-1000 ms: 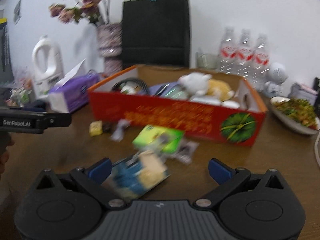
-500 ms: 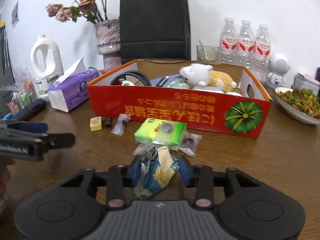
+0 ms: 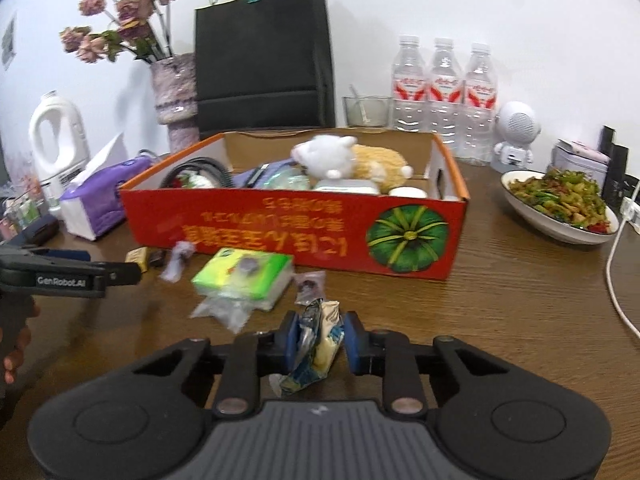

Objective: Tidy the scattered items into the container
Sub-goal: 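Grasp the yellow block with the left tool while the right grasps the blue-white wrapped packet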

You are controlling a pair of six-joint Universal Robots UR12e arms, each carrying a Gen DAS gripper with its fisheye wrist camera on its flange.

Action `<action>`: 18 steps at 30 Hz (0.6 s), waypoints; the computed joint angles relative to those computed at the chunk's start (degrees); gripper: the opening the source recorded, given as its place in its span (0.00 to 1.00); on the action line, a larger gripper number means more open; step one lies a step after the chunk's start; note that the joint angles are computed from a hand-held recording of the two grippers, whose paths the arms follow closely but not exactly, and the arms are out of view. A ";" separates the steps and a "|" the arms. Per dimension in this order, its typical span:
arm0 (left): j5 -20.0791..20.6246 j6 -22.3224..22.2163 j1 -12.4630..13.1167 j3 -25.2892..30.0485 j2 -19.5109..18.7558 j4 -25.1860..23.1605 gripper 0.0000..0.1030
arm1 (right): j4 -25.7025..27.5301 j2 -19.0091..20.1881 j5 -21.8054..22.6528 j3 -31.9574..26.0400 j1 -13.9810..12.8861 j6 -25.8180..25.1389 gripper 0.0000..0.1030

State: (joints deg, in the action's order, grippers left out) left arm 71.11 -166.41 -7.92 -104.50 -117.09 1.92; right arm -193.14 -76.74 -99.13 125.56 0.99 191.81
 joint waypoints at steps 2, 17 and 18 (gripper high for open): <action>-0.46 1.12 0.18 0.61 -0.42 -0.68 0.76 | -0.02 0.17 -1.12 -0.10 -0.02 0.42 0.22; -8.87 8.43 1.96 1.88 -1.42 -2.05 0.35 | -1.82 0.74 -3.78 0.10 0.88 0.60 0.22; -8.51 7.98 1.96 1.46 -1.34 -0.76 0.35 | -2.06 0.73 -3.89 0.19 0.95 0.50 0.22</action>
State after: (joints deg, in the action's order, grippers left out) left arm 62.60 -158.43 -5.96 -103.04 -118.43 1.16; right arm -195.19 -76.01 -103.02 125.75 1.93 192.31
